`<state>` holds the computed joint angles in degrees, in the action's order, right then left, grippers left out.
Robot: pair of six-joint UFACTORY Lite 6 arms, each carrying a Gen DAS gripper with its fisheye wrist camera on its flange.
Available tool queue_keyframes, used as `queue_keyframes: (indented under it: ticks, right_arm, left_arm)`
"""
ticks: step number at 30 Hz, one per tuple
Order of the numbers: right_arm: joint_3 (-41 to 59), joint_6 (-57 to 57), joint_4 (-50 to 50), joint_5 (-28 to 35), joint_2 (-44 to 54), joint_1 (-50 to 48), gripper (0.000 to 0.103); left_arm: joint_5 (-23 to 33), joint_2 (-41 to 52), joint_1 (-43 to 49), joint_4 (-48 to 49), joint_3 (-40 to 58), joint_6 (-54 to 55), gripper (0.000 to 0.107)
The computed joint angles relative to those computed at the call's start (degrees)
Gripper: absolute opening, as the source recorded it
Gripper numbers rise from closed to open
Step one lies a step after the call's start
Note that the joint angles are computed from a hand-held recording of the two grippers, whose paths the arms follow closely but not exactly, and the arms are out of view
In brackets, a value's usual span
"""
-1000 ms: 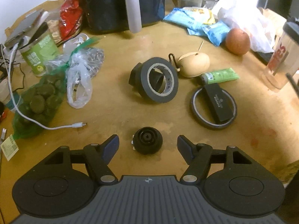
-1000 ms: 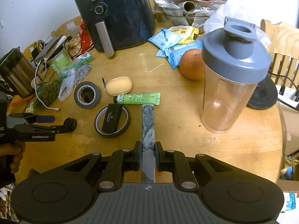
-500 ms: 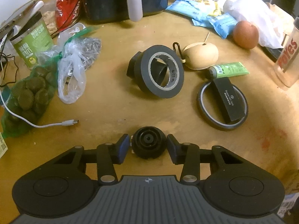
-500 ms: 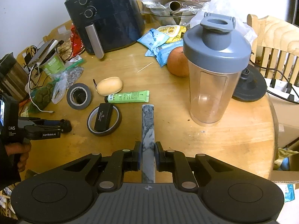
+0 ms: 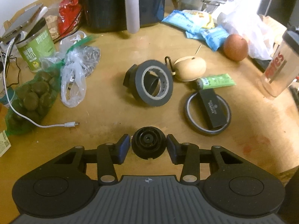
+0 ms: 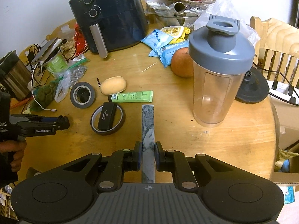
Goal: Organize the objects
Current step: 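Grasp the black rubber knob with the left gripper while the right holds the marble tube, then carry the marble tube and black knob over the cardboard box with both grippers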
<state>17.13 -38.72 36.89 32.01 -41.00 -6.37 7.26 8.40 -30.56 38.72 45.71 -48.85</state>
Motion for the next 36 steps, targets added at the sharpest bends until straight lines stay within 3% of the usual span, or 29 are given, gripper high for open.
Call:
queue_keyframes:
  ticks: [12,32,36]
  right_arm:
    - [-0.24,3.73,-1.73,2.24,-4.17,2.39,0.017]
    - [-3.12,15.9,-6.99,10.05,-18.14,7.48,0.017]
    - [-3.69,13.78,-3.13,13.39,-20.71,4.12,0.017]
  left_arm:
    - [3.03,-12.23,-2.27,-17.57,-4.28,15.26,0.042]
    - [14.49,-33.3,-11.01,-25.77,-11.88,17.09,0.042]
    - [16.29,-37.15,-12.33,-28.19,-12.95,18.66,0.042]
